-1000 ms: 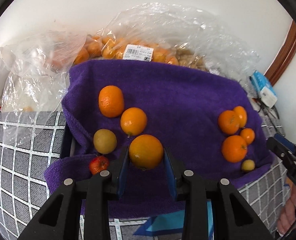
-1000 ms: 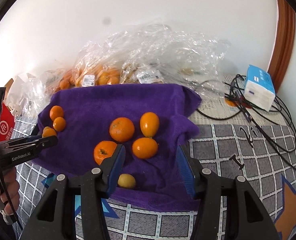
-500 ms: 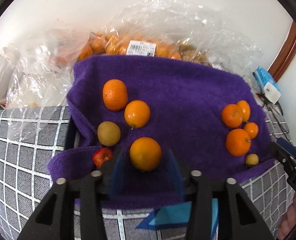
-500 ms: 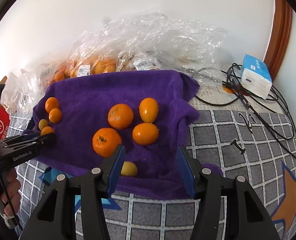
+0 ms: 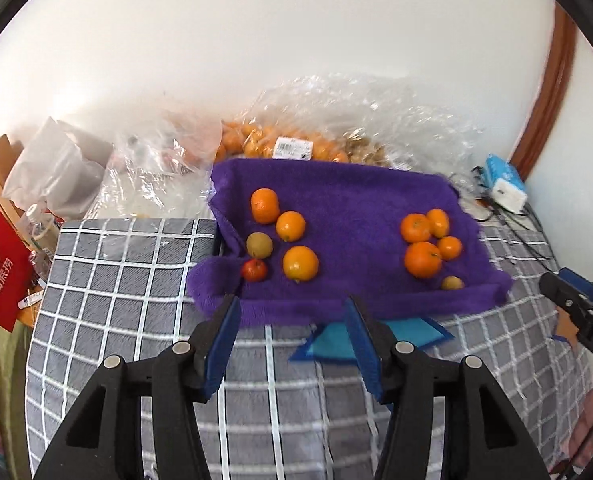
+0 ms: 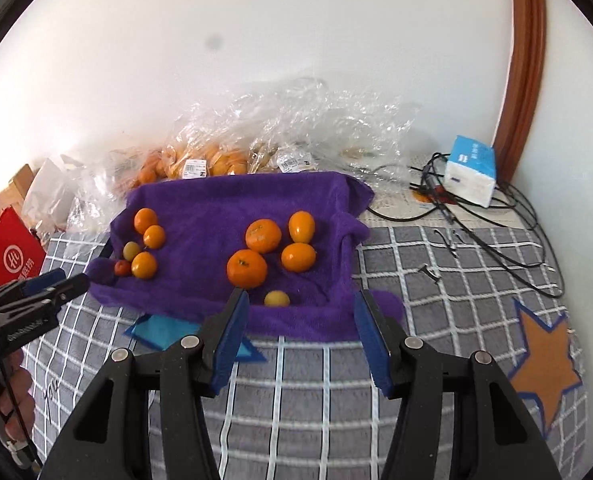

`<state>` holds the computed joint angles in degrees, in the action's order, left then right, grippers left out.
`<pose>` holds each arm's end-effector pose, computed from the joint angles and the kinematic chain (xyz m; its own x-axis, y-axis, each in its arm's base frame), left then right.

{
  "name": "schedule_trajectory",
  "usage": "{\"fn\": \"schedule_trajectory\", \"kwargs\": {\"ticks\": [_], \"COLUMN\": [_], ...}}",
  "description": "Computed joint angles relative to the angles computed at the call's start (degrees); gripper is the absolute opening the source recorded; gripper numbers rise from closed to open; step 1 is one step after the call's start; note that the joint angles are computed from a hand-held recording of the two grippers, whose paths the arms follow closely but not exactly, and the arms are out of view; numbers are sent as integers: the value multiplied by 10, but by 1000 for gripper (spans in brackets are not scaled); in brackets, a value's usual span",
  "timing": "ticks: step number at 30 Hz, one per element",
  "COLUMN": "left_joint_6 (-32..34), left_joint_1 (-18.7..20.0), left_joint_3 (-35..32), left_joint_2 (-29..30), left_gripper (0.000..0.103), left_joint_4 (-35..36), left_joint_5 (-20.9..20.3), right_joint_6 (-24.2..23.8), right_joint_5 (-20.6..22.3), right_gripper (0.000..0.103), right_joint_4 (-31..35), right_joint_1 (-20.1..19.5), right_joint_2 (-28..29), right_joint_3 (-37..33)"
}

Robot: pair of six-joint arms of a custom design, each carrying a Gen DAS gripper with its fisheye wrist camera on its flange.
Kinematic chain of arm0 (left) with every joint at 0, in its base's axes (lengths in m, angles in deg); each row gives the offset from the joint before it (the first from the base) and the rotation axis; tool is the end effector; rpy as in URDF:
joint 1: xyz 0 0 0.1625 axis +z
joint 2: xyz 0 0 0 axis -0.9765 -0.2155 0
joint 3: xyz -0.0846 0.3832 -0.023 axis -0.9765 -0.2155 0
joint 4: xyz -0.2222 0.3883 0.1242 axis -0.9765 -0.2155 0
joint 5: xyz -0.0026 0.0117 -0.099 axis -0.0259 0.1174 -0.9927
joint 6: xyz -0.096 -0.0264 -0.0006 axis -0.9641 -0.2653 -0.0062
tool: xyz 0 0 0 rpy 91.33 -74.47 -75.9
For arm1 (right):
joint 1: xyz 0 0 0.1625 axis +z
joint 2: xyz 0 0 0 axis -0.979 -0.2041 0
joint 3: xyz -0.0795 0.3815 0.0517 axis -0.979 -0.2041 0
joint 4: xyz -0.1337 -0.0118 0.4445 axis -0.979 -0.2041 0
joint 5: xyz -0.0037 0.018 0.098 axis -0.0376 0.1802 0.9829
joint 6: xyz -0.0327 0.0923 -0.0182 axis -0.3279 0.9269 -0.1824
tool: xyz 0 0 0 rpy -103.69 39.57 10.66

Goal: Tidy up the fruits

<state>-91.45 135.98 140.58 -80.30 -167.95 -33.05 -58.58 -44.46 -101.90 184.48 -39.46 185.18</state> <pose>-0.0918 -0.5579 0.2244 -0.7499 -0.1147 -0.6515 0.3503 0.7666 -0.5382 0.2477 -0.5870 0.0671 -0.7389 -0.1572 0.6552 -0.5050 0.7729 -0.3842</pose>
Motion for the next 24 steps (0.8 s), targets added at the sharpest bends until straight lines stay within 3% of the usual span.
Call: {"fn": "schedule_trajectory", "kwargs": {"ticks": [3,6,10,17,24], "left_joint_6": [-3,-7,-14,-50,-87], "left_joint_1": [-26,-53,-83,-129,-161], "left_joint_3": [31,63,94,137,164], "left_joint_2": [-25,-51,-72,-102,-127], "left_gripper": [57,61,64,79,83], "left_joint_4": [-14,-22,-27,-20,0], "left_joint_5": [13,24,40,75,97], "right_joint_6": [-4,-9,-3,-8,-10], "right_joint_5": [-9,-9,-15,-11,-24], "right_gripper": [72,84,89,99,100], "right_joint_4": [-31,-63,-91,-140,-164], "right_joint_1": [14,24,34,44,57], "right_joint_2": [-21,-38,-59,-93,-117], "right_joint_3": [35,64,96,147,181]}}
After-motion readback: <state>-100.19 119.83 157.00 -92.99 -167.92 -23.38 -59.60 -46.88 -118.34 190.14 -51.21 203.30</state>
